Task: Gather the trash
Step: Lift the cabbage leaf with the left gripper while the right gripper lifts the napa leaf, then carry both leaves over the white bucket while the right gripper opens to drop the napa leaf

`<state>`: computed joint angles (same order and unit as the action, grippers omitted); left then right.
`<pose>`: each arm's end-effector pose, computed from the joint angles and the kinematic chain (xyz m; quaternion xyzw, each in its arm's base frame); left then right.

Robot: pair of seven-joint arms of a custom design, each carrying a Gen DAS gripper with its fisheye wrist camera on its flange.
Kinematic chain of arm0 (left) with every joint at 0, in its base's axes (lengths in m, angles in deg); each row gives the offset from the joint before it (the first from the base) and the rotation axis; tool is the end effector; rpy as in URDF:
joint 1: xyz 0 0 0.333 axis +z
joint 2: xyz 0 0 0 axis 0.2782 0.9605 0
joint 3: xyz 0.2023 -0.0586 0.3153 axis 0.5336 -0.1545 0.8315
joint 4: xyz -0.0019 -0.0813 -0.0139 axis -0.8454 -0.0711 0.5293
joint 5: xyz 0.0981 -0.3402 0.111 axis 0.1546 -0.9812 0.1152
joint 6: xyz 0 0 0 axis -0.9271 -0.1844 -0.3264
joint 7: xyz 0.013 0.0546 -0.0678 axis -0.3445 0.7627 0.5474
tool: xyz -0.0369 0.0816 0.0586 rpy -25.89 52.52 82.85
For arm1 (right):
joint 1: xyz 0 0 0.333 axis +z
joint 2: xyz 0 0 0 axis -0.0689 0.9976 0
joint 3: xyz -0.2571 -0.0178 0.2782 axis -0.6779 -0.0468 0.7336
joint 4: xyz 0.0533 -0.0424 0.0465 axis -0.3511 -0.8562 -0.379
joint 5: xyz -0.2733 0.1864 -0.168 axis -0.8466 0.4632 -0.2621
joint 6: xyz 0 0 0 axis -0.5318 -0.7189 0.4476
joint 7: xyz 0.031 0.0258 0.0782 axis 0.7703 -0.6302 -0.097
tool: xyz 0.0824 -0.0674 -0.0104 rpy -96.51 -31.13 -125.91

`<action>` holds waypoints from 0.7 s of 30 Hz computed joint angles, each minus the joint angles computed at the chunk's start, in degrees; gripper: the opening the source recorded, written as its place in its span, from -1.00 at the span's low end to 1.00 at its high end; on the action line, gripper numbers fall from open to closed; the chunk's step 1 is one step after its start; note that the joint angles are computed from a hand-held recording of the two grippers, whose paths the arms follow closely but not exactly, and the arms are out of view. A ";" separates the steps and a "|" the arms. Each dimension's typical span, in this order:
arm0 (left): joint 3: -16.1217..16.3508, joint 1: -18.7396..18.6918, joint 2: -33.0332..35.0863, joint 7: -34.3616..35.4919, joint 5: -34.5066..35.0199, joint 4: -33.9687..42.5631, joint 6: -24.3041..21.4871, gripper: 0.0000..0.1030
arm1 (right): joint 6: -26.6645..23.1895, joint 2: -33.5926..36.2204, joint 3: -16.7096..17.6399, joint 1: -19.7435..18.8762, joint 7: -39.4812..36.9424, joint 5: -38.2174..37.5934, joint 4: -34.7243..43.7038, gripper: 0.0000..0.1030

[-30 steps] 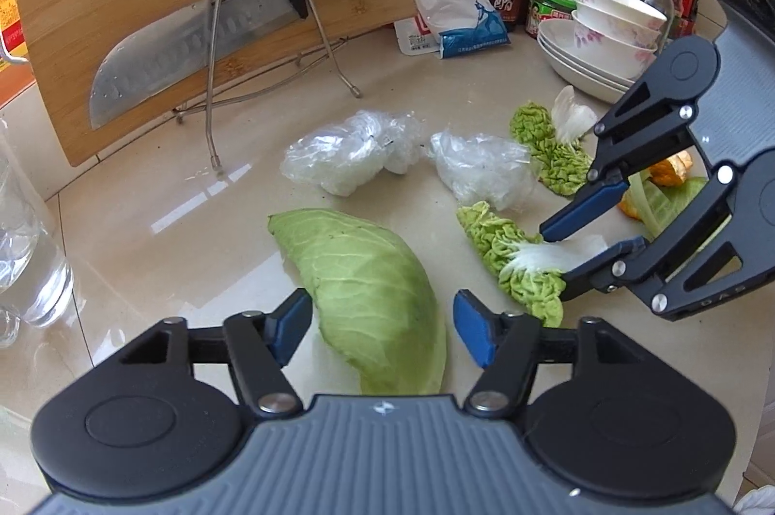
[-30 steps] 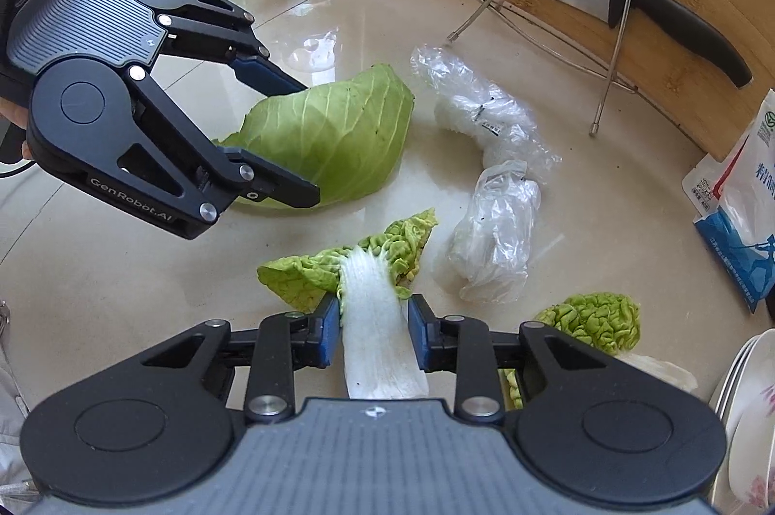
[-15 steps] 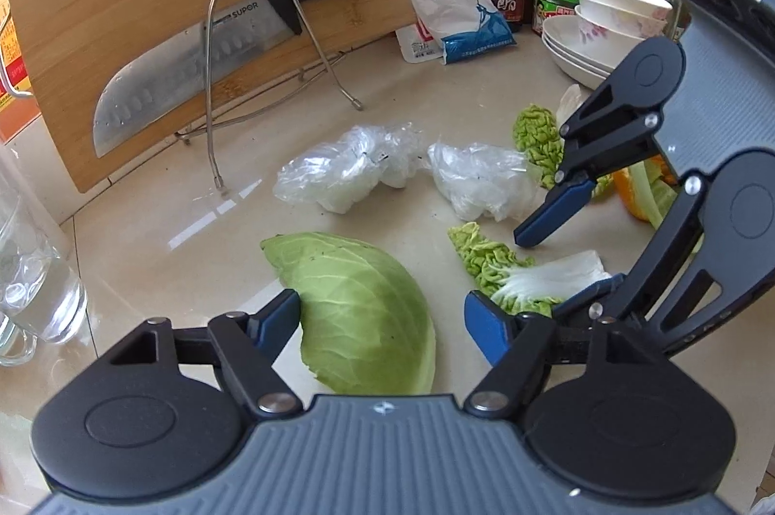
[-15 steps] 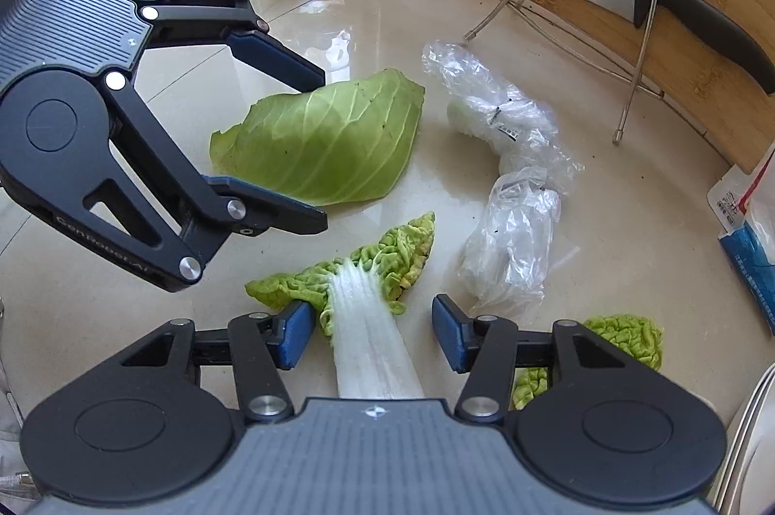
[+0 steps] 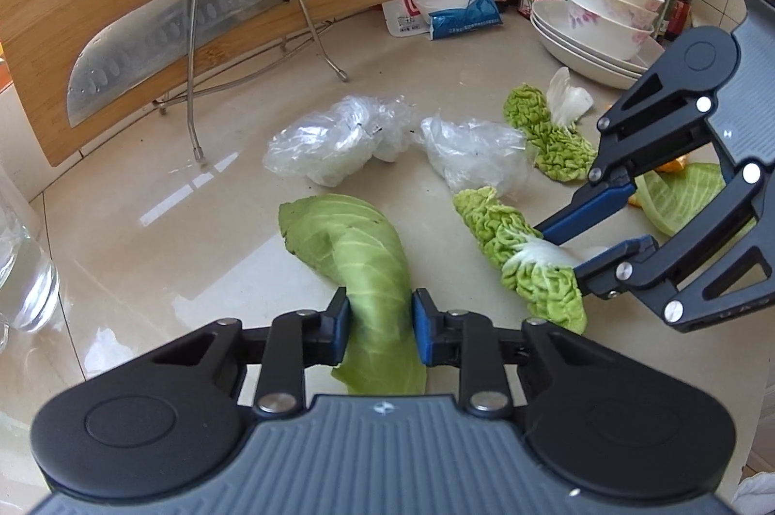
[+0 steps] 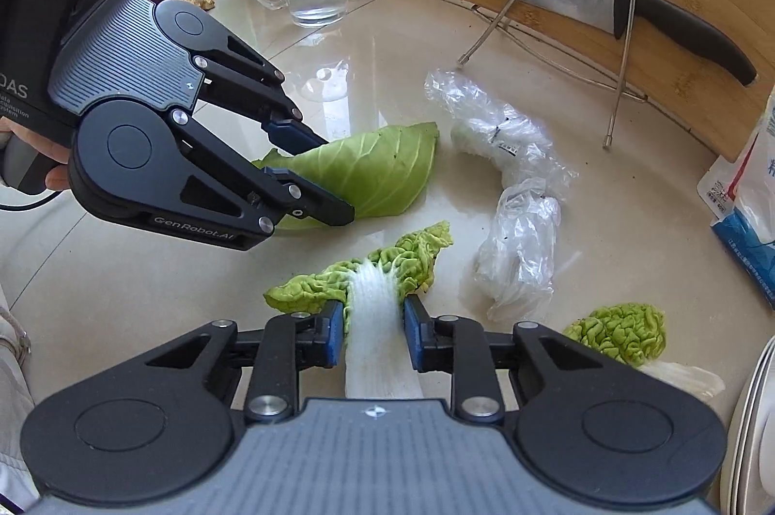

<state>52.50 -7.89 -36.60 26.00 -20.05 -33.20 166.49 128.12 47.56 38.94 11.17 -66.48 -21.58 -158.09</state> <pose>0.4135 -0.3769 0.6673 -0.6867 0.6529 -0.2186 0.2332 0.5388 0.2368 0.6837 -0.9628 0.0315 -0.0024 0.2682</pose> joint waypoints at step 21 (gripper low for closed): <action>-1.38 -0.40 -3.93 16.52 -11.33 -0.20 5.16 -0.67 | 6.44 -14.76 -4.18 -1.20 7.64 2.40 -14.46 -0.43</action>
<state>51.12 -8.29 -40.53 42.52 -31.38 -33.40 171.65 134.56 32.80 34.76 9.97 -58.85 -19.18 -172.55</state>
